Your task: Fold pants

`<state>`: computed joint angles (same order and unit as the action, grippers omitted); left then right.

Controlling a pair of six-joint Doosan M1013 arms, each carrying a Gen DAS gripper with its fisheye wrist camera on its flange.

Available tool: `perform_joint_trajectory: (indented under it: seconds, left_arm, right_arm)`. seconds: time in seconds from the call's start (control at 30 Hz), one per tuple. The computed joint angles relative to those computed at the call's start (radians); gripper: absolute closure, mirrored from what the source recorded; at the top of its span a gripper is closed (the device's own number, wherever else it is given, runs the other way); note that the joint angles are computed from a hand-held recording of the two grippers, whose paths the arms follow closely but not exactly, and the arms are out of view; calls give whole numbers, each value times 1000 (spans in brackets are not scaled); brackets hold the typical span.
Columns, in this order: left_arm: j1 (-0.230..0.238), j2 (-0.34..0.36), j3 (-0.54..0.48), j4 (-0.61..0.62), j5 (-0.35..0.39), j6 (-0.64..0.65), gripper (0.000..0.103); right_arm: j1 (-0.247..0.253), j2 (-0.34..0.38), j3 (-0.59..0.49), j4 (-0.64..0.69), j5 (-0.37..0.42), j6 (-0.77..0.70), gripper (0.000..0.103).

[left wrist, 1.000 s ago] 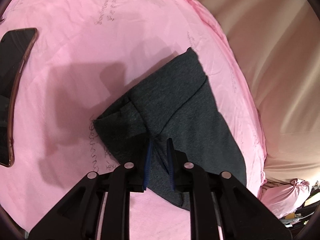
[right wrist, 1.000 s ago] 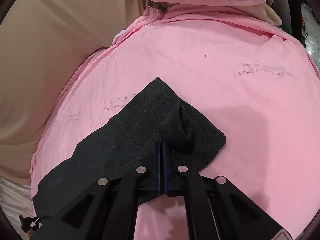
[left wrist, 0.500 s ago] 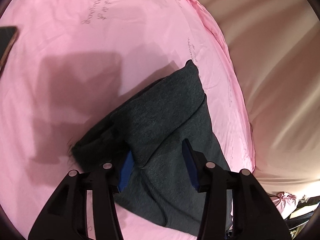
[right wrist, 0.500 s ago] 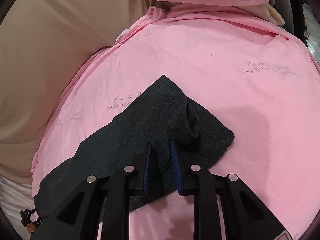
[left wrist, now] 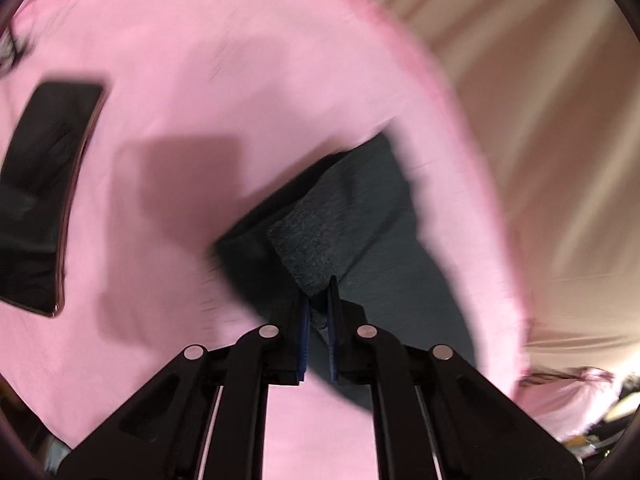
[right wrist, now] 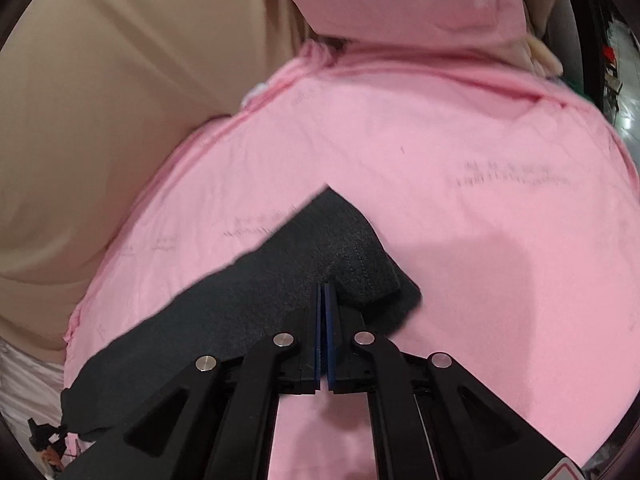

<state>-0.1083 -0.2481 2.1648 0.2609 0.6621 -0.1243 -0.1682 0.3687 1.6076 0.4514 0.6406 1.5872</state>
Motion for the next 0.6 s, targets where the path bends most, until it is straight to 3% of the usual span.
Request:
perform_joint_trajectory:
  seconds: [0.07,0.17,0.23,0.4,0.43,0.53,0.57,0.6]
  left_arm:
    - [-6,12,33,28,-45,-66,95]
    - [-27,12,4,70,22,-74,95]
    - [-31,20,-22,67,70,-54,96]
    - [-44,-24,-29,109,66,-76,96]
    - [-37,-31,-30,102,64,-66,96]
    - [0,4,-44,34,69,28,96]
    - [15,20,-45,7,65,54,95]
    - [28,35,-43,-25,60,83,94]
  right_arm:
    - [-8,-8,25,77,-31,-56,101]
    - [-6,-6,12,97,-20,-76,96]
    - [0,-6,7,90,-31,-75,100]
    - [-14,-51,32,212,-80,-185,101]
    - [-19,-50,30,208,-71,-182,101]
    - [-10,-12,0,29,-16,-42,101]
    - [-10,4,-5,19,17,-37,101]
    - [-8,-1,7,29,-2,-49,101]
